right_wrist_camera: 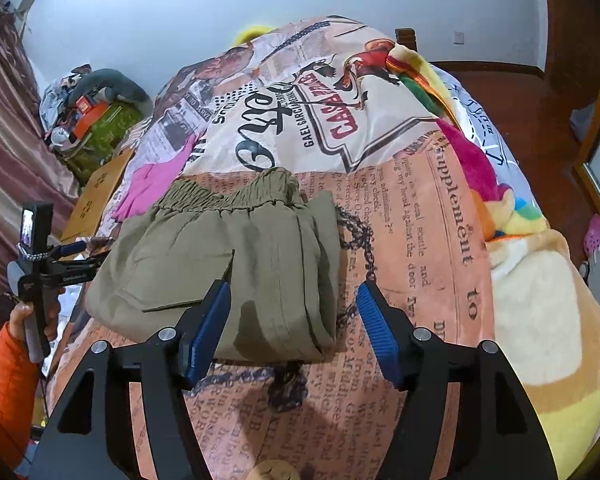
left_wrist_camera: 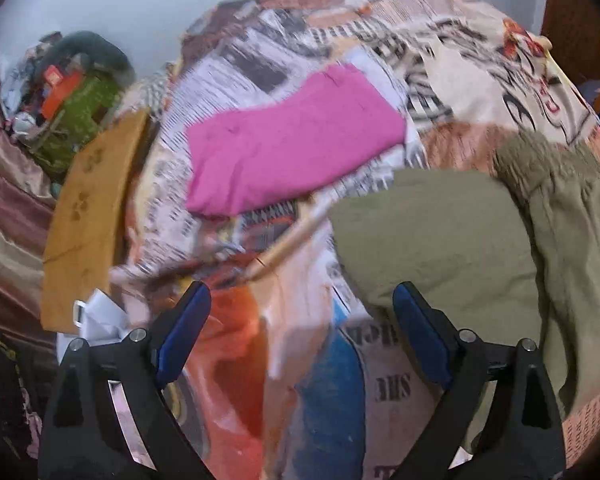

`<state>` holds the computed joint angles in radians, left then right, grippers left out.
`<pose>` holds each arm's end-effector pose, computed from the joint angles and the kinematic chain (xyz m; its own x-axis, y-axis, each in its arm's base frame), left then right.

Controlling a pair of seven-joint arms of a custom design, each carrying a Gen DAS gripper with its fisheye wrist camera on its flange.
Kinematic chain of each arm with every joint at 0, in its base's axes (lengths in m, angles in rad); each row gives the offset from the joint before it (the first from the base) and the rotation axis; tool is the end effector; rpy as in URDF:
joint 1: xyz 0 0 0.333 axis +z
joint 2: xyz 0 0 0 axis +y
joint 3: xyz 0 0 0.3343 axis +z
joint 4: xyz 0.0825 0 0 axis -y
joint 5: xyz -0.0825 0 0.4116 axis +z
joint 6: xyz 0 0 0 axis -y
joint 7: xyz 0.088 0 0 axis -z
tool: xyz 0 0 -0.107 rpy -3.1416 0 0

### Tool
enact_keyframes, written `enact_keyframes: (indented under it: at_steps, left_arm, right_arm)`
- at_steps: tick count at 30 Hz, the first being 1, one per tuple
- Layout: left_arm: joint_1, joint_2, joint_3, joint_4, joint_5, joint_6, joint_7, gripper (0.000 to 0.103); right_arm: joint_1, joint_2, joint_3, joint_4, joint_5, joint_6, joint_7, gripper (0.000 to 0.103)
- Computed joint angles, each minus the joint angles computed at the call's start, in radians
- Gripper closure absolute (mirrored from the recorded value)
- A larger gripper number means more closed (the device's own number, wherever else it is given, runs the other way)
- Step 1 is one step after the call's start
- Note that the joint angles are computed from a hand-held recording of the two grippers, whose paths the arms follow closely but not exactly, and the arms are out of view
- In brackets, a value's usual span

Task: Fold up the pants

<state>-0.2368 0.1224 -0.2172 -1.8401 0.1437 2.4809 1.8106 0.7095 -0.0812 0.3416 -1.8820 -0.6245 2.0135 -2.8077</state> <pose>0.5987 -0.2860 0.5263 -0.6432 -0.7332 -0.2205 -0.5977 0.6609 -0.4538 0.3161 0.4954 0.5823 -0.4913 -0.8147 -0.3079 -0.6316 0.5767 -0.5182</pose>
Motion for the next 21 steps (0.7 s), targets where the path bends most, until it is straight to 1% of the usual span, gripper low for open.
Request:
enact_keyframes:
  at_steps: [1, 4, 7, 8, 9, 10, 12, 15, 17, 18, 19, 20, 21]
  left_arm:
    - [0.000, -0.005, -0.001, 0.002, -0.005, 0.010, -0.002, 0.009]
    - [0.008, -0.013, -0.016, 0.032, -0.109, 0.010, 0.052, 0.009]
    - [0.004, -0.016, -0.037, 0.062, -0.224, -0.009, 0.131, 0.009]
    - [0.000, -0.015, -0.044, 0.070, -0.257, -0.020, 0.156, 0.009]
    - [-0.007, -0.015, -0.052, 0.074, -0.283, -0.029, 0.180, 0.009]
    - [-0.016, -0.011, -0.058, 0.078, -0.299, -0.037, 0.199, 0.009]
    - [-0.039, 0.006, -0.064, 0.089, -0.289, -0.053, 0.204, 0.009]
    - [-0.071, 0.034, -0.068, 0.096, -0.242, -0.072, 0.186, 0.009]
    - [-0.091, 0.064, -0.062, 0.112, -0.187, -0.095, 0.155, 0.009]
    - [-0.100, 0.081, -0.059, 0.120, -0.161, -0.108, 0.135, 0.009]
    - [-0.105, 0.094, -0.056, 0.127, -0.144, -0.118, 0.124, 0.008]
    - [-0.102, 0.101, -0.056, 0.129, -0.145, -0.123, 0.125, 0.008]
    - [-0.096, 0.106, -0.058, 0.130, -0.160, -0.124, 0.136, 0.008]
  right_arm:
    - [-0.003, -0.003, -0.004, -0.004, -0.002, 0.009, -0.008, 0.041]
    - [-0.017, -0.007, -0.016, -0.014, -0.015, 0.048, -0.043, 0.041]
    - [-0.034, 0.004, -0.027, -0.008, -0.028, 0.072, -0.094, 0.041]
    - [-0.039, 0.008, -0.032, -0.008, -0.031, 0.088, -0.109, 0.041]
    - [-0.047, 0.011, -0.039, -0.014, -0.032, 0.123, -0.124, 0.041]
    - [-0.053, 0.011, -0.046, -0.023, -0.027, 0.153, -0.137, 0.041]
    - [-0.065, 0.020, -0.057, -0.031, -0.003, 0.200, -0.165, 0.041]
    - [-0.074, 0.053, -0.070, -0.022, 0.064, 0.224, -0.245, 0.041]
    - [-0.074, 0.065, -0.075, -0.018, 0.094, 0.212, -0.284, 0.049]
    - [-0.071, 0.076, -0.075, -0.010, 0.104, 0.192, -0.313, 0.058]
    - [-0.069, 0.079, -0.077, -0.007, 0.109, 0.178, -0.330, 0.066]
    - [-0.066, 0.082, -0.078, -0.005, 0.114, 0.161, -0.346, 0.069]
    - [-0.063, 0.083, -0.078, -0.007, 0.122, 0.148, -0.361, 0.076]
